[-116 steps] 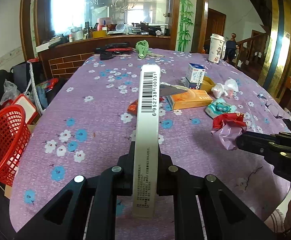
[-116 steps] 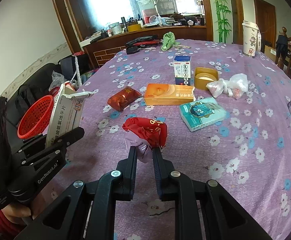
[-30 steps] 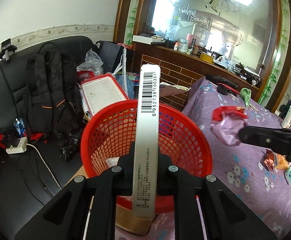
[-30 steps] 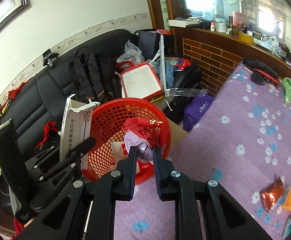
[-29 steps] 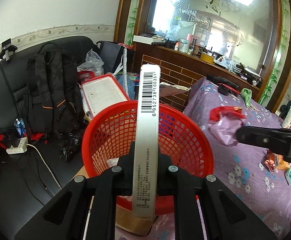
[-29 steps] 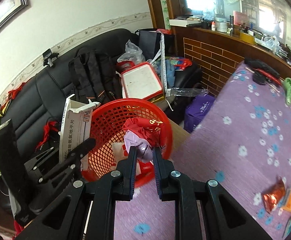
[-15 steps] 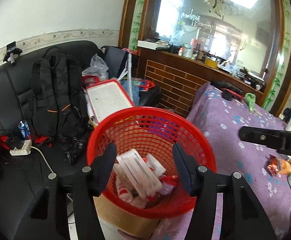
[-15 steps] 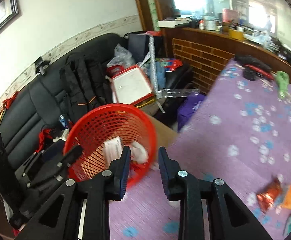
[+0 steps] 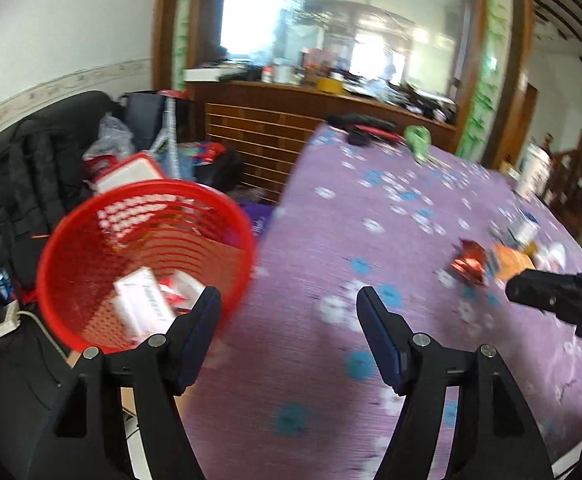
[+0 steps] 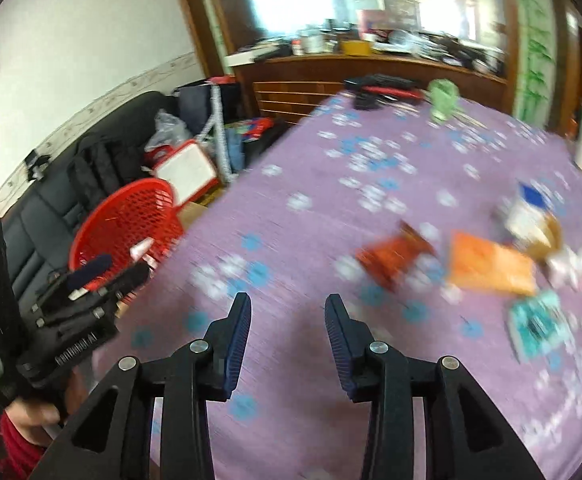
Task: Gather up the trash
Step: 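Move both tools back over the table toward the snack bag, then grasp the brown snack bag with the left gripper while the right grasps the tissue pack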
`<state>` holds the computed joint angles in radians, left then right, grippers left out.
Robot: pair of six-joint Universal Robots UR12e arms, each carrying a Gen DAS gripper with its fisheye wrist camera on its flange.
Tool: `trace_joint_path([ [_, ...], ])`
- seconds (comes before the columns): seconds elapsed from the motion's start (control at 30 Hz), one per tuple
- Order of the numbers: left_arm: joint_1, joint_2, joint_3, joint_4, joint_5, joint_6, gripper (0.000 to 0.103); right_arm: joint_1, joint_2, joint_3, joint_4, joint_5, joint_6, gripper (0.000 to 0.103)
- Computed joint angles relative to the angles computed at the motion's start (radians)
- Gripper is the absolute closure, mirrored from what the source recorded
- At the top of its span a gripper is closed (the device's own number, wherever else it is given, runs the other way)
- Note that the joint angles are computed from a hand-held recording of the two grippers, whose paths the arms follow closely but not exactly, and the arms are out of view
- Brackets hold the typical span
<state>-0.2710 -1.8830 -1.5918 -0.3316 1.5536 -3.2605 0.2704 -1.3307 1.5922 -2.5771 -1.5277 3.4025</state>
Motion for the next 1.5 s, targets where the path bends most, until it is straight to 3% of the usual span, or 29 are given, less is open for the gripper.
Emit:
trace_joint_path([
  [0.23, -0.06, -0.031, 0.064, -0.083, -0.033, 0.109, 0.033, -0.083, -0.099, 0.136, -0.014, 0.001, 0.123, 0.062],
  [0.37, -0.098, -0.05, 0.105, -0.125, -0.041, 0.201, 0.027, -0.129, -0.145, 0.196, -0.047, 0.016, 0.185, 0.06],
  [0.53, -0.138, -0.093, 0.193, -0.226, -0.039, 0.286, 0.025, -0.172, -0.189, 0.253, -0.09, 0.03, 0.243, 0.055],
  [0.73, -0.157, -0.174, 0.335, -0.382, -0.064, 0.266, 0.025, -0.219, -0.23, 0.309, -0.124, 0.042, 0.3, 0.052],
  [0.87, -0.172, -0.243, 0.433, -0.461, -0.035, 0.247, 0.025, -0.25, -0.249, 0.334, -0.118, 0.056, 0.343, 0.05],
  [0.93, -0.18, -0.269, 0.469, -0.485, -0.011, 0.248, 0.028, -0.262, -0.256, 0.343, -0.116, 0.065, 0.358, 0.049],
  [1.0, -0.186, -0.29, 0.498, -0.509, -0.003, 0.252, 0.046, -0.27, -0.257, 0.344, -0.111, 0.072, 0.37, 0.048],
  [1.03, -0.188, -0.298, 0.508, -0.518, 0.0, 0.252, 0.05, -0.272, -0.255, 0.342, -0.108, 0.073, 0.374, 0.048],
  [1.1, -0.19, -0.308, 0.516, -0.521, 0.004, 0.249, 0.066, -0.276, -0.249, 0.334, -0.101, 0.08, 0.375, 0.047],
  [1.23, -0.184, -0.304, 0.495, -0.49, -0.023, 0.227, 0.067, -0.275, -0.222, 0.307, -0.084, 0.101, 0.381, 0.046],
  [1.5, -0.158, -0.234, 0.364, -0.333, -0.072, 0.155, 0.068, -0.265, -0.15, 0.23, -0.017, 0.113, 0.434, 0.039],
])
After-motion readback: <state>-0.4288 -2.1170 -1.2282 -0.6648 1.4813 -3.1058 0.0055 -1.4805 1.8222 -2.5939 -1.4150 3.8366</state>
